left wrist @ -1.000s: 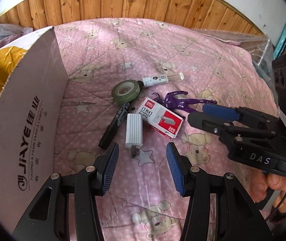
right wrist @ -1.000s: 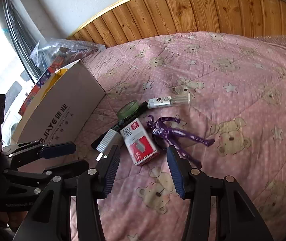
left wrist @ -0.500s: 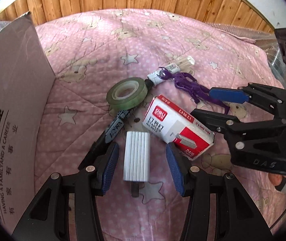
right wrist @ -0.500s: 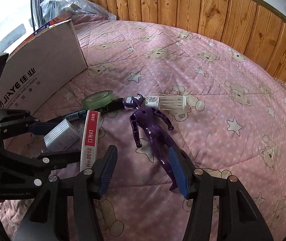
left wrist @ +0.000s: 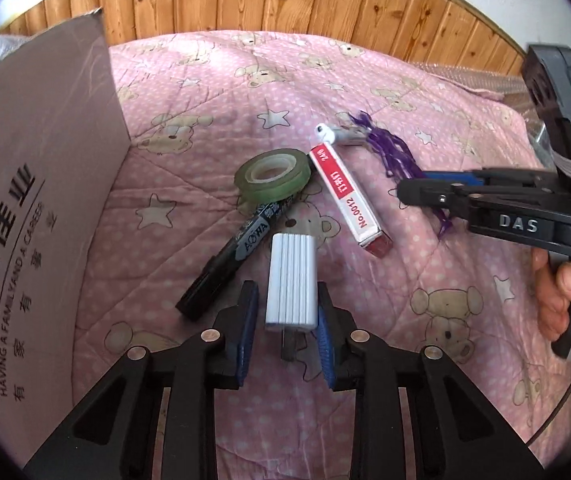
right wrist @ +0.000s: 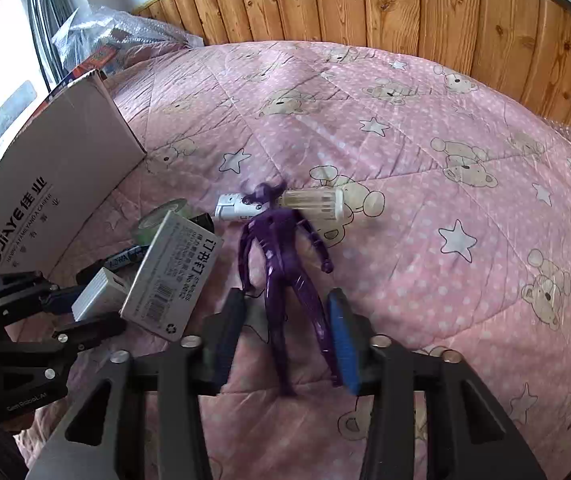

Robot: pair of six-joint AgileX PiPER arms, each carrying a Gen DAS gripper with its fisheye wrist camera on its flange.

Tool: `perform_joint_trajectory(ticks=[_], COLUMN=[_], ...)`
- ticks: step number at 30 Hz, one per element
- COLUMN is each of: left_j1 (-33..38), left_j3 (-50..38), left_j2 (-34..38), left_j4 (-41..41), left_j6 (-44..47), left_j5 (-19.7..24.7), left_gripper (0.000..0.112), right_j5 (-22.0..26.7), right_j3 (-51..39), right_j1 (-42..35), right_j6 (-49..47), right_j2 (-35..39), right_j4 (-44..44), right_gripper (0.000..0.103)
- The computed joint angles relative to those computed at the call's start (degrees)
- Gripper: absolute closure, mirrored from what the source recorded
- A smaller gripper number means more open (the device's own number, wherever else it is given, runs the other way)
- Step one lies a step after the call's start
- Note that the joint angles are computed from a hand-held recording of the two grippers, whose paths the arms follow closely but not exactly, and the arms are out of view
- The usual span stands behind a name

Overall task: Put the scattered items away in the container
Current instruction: 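Grasp the white charger with the left gripper while the right gripper grasps the purple figure, then carry the white charger and purple figure over the white box with both grippers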

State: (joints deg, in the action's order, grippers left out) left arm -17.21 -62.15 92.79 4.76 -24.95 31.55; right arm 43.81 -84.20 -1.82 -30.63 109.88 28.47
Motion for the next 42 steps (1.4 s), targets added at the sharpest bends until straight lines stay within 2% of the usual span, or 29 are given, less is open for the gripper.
perform_joint_trajectory(ticks=[2, 4, 6, 8, 14, 20, 26, 30, 42], left_j1=[0.9, 0.4, -0.3, -1.0, -0.6, -3.1, -7.0, -8.9, -11.2], left_j3=[1.0, 1.1, 0.9, 0.8, 2.3, 4.9, 6.8, 9.0, 15.1], left_j2=[-0.7, -0.6, -0.4, 0.0, -3.4, -9.9, -14.8, -19.3, -32.0], left_j4=[-3.3, -2.1, -0.2, 2.9, -0.9, -2.1, 2.6, 4.4, 5.4], left_j6=[2.3, 1.1, -0.2, -3.0, -0.8, -1.3, -7.6, -11.1, -13.8], left_j5=[-1.3, -1.6, -1.7, -1.9, -1.8, 0.2, 3.5, 5.5, 9.7], left_gripper=[0.067, 0.065, 0.066, 0.091, 0.091, 0.091, 0.091, 0.091, 0.091], right_j5=[-0.7, -1.9, -2.6, -3.1, -1.4, -1.6, -3.3, -5.1, -10.9], right_j3=[3.1, 6.7, 10.8, 15.0, 27.3, 35.5, 40.1, 42.7, 45.5], right_j1=[-0.7, -1.0, -2.4, -4.5, -9.7, -10.1, -7.2, -3.4, 14.1], right_j6=[-0.3, 0.2, -0.7, -1.8, -6.3, -5.4, 1.2, 8.6, 35.2], right_j2=[-2.3, -4.8, -7.4, -9.7, -16.4, -23.8, -31.0, -36.4, -45.0], right_j4=[1.8, 3.0, 7.7, 13.7, 29.5, 33.6, 28.9, 22.4, 2.4], right_gripper=[0.074, 0.074, 0.074, 0.074, 0.074, 0.074, 0.074, 0.074, 0.074])
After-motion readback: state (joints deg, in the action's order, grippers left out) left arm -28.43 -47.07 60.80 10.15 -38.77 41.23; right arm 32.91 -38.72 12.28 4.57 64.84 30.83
